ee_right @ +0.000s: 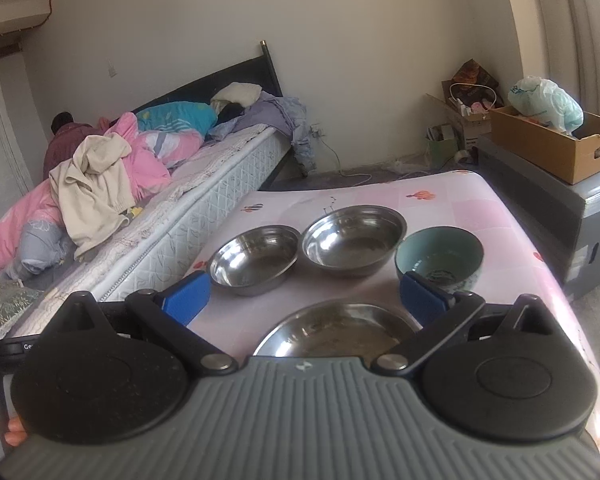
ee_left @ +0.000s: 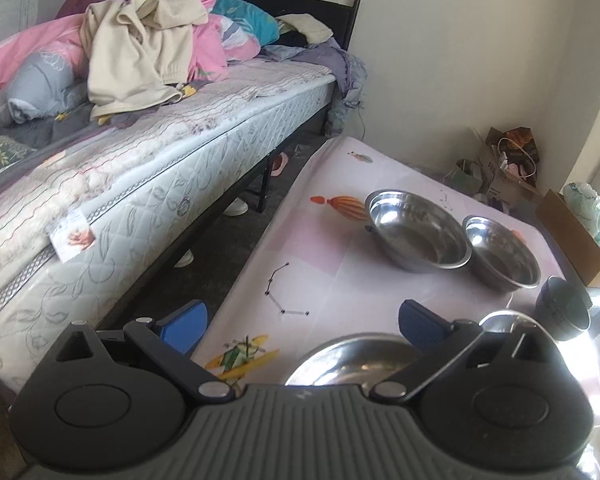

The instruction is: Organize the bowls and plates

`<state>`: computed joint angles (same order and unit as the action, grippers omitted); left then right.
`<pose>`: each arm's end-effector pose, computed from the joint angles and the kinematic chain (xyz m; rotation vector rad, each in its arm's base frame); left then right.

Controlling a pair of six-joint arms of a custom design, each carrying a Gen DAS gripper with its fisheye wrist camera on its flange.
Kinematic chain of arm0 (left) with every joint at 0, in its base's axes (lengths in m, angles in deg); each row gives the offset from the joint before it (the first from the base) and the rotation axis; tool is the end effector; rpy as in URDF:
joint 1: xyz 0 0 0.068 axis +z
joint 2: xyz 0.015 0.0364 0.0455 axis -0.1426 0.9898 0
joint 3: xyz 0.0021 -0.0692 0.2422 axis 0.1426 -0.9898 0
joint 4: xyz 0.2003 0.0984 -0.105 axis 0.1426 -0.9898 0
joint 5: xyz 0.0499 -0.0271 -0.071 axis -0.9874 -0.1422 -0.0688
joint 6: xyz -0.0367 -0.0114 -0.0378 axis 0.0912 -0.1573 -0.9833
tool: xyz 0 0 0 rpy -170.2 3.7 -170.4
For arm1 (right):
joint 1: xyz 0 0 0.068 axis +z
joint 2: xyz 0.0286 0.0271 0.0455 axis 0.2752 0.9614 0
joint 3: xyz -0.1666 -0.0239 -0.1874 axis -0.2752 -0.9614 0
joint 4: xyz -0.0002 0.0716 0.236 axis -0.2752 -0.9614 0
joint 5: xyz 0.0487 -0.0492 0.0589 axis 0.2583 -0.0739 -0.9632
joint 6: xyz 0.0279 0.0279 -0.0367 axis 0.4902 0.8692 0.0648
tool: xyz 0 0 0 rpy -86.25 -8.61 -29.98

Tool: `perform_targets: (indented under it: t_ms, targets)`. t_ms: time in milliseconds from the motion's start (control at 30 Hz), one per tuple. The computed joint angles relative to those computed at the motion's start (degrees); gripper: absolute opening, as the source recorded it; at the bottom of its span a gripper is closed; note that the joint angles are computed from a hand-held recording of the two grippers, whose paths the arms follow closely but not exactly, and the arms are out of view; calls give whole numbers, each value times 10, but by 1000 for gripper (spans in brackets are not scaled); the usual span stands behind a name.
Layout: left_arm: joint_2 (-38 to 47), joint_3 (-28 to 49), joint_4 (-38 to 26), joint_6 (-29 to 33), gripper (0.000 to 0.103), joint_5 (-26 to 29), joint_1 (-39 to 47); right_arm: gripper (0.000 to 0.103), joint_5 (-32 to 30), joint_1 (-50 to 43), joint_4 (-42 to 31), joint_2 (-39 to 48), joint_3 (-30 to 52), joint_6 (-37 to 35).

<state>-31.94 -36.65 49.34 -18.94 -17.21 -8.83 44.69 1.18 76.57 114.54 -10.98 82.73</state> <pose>0.1703 0.0027 0.1206 -0.4582 2.2403 -0.0405 0.2021 -0.0343 0.1528 -0.0576 2.0861 0.4238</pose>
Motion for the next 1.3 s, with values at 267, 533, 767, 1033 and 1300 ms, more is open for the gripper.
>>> perform_targets:
  t_ms: [267,533,767,1033,1300]
  targets:
    - [264,159,121,87,100,67,50,101,35,114,58,250,185,100]
    - [465,335,119,118,95,76,28,97,100,187,26,460,372,119]
    - [615,526,14,105,67,81,6,72,101,201,-51,616,533,159]
    - [736,674,-81,68,44,50,-4,45,118,214,-137,742,683,171]
    - [767,711,-108,40,14,68,-5,24,109,214,-180,801,768,184]
